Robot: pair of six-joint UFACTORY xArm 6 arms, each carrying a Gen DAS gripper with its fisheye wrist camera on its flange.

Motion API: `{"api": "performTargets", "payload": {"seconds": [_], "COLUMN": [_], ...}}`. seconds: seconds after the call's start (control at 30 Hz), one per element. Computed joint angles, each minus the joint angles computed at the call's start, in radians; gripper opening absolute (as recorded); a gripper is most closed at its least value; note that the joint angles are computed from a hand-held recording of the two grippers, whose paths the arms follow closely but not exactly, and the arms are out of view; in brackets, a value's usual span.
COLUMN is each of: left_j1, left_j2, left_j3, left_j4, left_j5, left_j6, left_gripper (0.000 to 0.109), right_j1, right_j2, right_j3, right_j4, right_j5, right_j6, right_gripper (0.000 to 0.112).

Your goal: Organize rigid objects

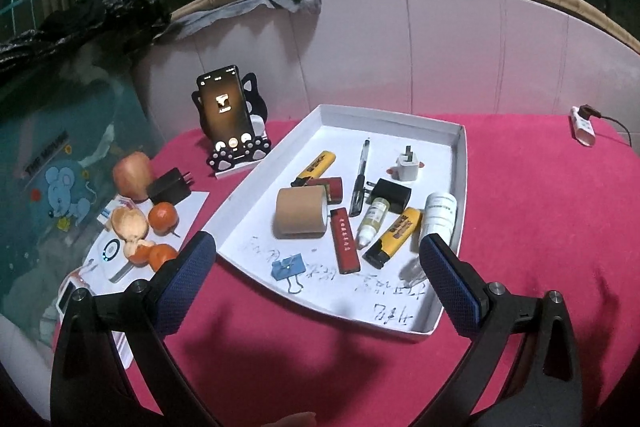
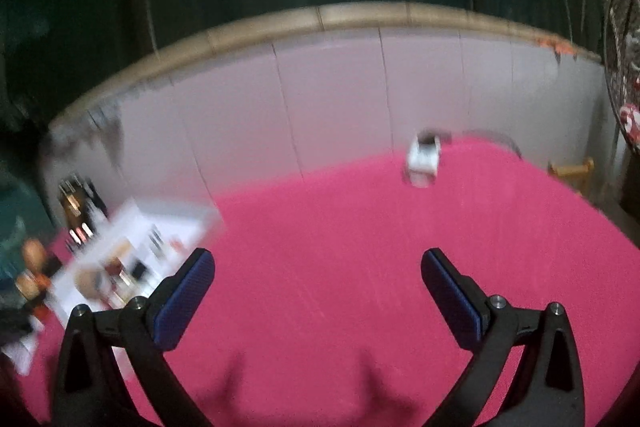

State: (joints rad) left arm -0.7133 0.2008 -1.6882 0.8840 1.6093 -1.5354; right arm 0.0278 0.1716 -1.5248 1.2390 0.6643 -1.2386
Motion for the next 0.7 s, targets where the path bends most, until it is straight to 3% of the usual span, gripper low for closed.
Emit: {"api": "performTargets", "payload": {"seconds": [0.07,0.17,0.27,0.4,0.7], "left_j1": [0.003,0.005,0.008,0.014,0.017], "left_j2": [-0.007,0.000,0.001,-0.019,-0.044], "left_j3": [0.008,-0.003,-0.004,0.023,0.053], "left_j4": [-0.005,-0.013,-0.022,-0.032,-0.038], "left_j5": [-0.006,0.014,0.027,0.014,-0.011], "left_j6": [-0.008,-0.008,-0.007,-0.039,-0.070], "left_gripper": [0.103,0.103,0.103,0.103,0.103], "right_j1": [-0.021,-0.037,-0.032,-0.055,-0.035], "right_j2": [-0.023,0.002,-0.043,-0.109,-0.134], "right_j3": [0.011,-0.024,0.038,0.110,0.139], "right_j4": [0.067,0.049,0.135,0.330,0.329], "right_j5": [0.057,0.144,0.093,0.112,0.115], "right_j6": [-0.004,0.030,-0.075,-0.257,-0.319], "right_gripper": [0.103,0.103,0.103,0.103,0.103]}}
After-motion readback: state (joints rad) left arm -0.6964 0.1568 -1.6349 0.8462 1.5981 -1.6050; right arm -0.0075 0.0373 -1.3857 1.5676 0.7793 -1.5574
